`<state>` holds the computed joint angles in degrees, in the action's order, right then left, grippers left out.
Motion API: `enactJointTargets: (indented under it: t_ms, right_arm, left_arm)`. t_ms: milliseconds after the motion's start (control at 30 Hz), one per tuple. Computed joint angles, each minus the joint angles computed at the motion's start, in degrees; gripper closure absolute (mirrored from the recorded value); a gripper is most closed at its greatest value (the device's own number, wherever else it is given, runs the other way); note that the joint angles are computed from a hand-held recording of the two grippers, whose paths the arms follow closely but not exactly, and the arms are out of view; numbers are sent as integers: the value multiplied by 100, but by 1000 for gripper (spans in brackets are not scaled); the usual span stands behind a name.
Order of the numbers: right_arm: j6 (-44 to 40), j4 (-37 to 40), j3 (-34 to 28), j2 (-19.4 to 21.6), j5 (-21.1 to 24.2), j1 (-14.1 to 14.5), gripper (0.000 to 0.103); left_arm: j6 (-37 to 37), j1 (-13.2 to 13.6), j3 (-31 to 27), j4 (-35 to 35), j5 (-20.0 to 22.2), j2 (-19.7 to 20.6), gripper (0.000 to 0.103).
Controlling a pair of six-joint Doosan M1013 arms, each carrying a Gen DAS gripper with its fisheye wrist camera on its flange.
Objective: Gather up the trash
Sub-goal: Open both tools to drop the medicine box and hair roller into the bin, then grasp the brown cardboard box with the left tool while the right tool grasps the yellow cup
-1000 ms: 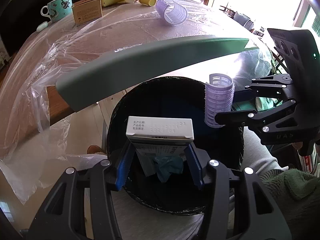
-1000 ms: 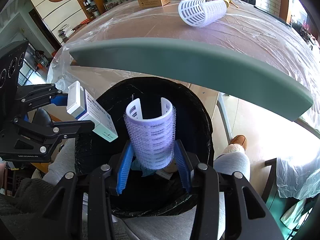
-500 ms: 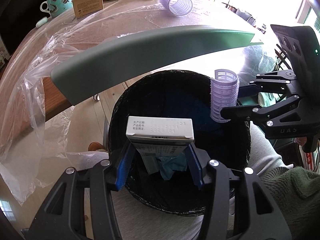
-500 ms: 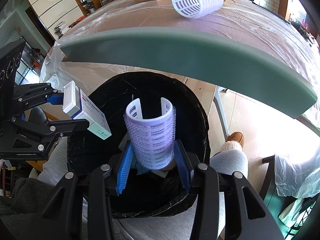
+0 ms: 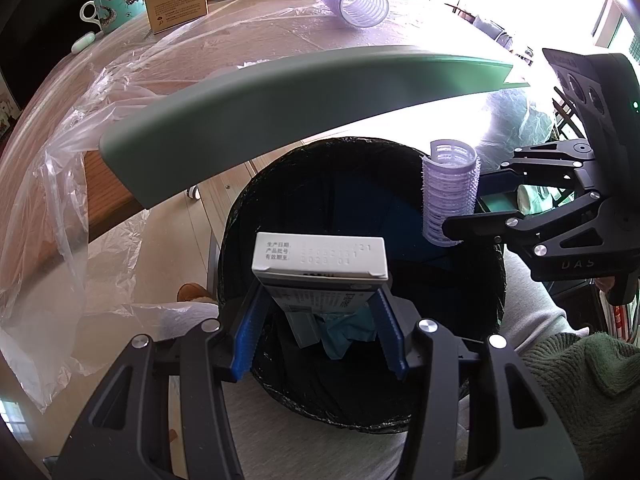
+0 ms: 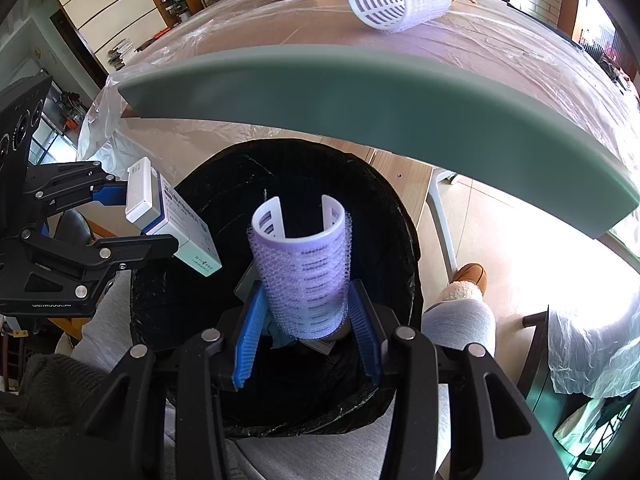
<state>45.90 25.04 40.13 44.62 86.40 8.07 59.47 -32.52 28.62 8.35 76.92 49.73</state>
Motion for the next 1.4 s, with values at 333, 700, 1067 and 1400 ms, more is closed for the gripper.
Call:
enactJointTargets:
  t_ms: [333,700,1067,1400]
  right_arm:
    - [20,-28,-15,9,17,7,60]
    - [35,47,177,-141,-270,-15,39]
    - [-586,832,625,-707,-1345,-258,11]
    - [-476,1567,684,-848,-3405,-194,4]
  left_arm:
    - [-5,2,-14,27,9,6,51]
    - [-133,20,106,81,-87,-95,33]
    - [-312,-133,372,960,-621,-547,11]
    - [-1468,-293,-80,3639,-925,-465,2]
